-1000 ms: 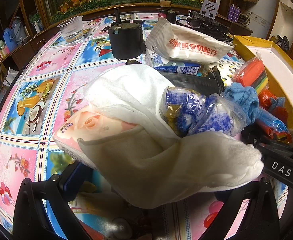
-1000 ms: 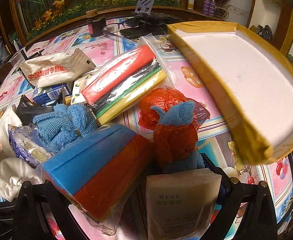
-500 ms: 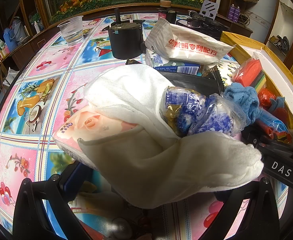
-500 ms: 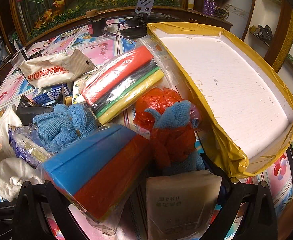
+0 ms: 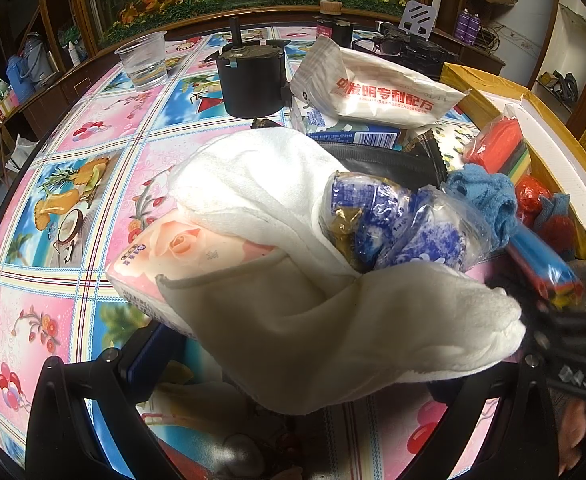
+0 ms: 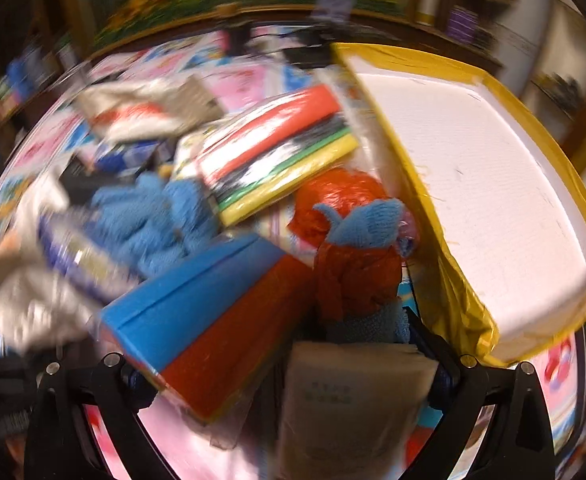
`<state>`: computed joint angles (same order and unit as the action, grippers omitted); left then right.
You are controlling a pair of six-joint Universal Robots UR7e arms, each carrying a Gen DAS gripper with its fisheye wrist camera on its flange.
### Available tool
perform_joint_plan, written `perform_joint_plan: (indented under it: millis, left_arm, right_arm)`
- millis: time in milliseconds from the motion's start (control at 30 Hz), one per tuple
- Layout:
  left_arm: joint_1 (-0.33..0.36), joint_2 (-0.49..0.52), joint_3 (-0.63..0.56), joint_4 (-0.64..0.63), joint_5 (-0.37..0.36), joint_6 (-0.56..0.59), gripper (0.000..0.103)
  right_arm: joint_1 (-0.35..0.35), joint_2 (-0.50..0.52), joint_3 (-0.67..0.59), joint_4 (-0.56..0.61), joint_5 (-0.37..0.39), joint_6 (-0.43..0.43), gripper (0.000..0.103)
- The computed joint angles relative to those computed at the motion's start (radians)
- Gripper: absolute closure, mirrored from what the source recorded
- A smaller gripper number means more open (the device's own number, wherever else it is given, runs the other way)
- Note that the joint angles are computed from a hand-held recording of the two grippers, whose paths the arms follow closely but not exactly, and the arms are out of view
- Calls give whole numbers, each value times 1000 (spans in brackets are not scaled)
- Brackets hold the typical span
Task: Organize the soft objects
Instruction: 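Move the left tool to the white cloth while the right tool approaches the white tissue pack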
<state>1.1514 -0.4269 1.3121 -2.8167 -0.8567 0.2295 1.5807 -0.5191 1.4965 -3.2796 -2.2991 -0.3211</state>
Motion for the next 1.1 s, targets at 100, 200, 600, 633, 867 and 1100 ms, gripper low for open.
perform_joint_plan:
  millis: [100, 200, 600, 633, 867, 1100]
  left_arm:
    - [1, -3, 4, -1, -1, 1, 0]
    - [1, -2, 2, 0, -1, 1, 0]
    - [1, -3, 4, -1, -1, 1, 0]
    - [1, -2, 2, 0, -1, 1, 0]
    - [1, -3, 3, 0, -1, 0, 0]
    - [1, -4, 4, 0, -1, 0, 0]
  right_arm:
    - [-29, -78, 105, 1, 156, -60, 0]
    - [-56, -151, 204, 35, 298, -109, 0]
    - [-109, -246, 342, -33, 461, -230, 5]
    - [-108, -244, 337, -20, 449, -219, 5]
    - [-95, -214, 309, -19, 374, -198, 49]
    - [-91, -228, 324, -20, 419, -231, 56]
